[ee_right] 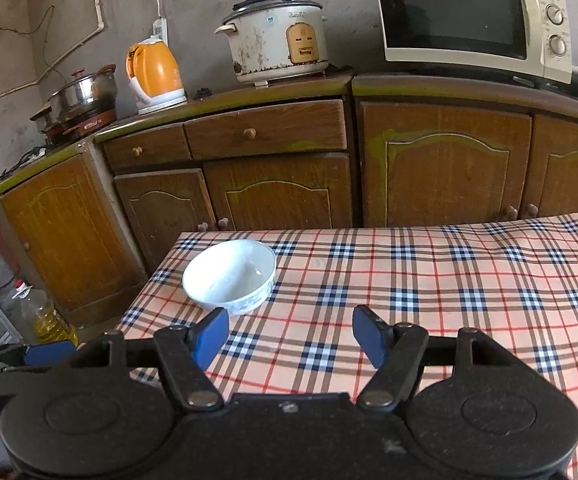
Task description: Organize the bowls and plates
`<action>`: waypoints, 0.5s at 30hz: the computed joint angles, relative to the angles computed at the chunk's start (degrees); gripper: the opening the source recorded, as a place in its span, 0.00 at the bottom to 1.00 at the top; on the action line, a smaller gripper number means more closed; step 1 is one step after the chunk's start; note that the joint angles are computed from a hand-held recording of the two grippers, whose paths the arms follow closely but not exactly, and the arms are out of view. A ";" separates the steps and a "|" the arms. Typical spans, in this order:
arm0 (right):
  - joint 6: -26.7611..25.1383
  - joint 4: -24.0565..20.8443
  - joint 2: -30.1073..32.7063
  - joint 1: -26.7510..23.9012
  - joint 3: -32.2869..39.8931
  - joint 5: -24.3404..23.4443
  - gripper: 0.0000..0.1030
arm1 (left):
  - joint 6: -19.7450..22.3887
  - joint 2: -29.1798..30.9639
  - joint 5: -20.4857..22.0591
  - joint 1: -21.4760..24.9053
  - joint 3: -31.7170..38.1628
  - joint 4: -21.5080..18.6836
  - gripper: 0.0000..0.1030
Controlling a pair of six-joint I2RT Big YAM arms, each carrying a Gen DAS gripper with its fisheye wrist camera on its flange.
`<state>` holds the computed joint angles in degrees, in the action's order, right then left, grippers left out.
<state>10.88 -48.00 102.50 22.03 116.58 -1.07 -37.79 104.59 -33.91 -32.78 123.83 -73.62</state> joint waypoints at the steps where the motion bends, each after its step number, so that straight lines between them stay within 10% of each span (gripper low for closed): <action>1: 0.02 -0.37 0.94 -0.02 1.16 0.00 0.79 | 0.24 0.47 0.07 0.35 0.63 -0.07 0.68; 15: -1.04 -6.40 13.49 0.03 17.86 -0.31 0.79 | 3.57 8.09 1.67 4.23 10.98 -2.73 0.70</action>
<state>9.84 -54.40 115.99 22.06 134.44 -1.38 -34.23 112.67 -32.24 -28.55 134.81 -76.35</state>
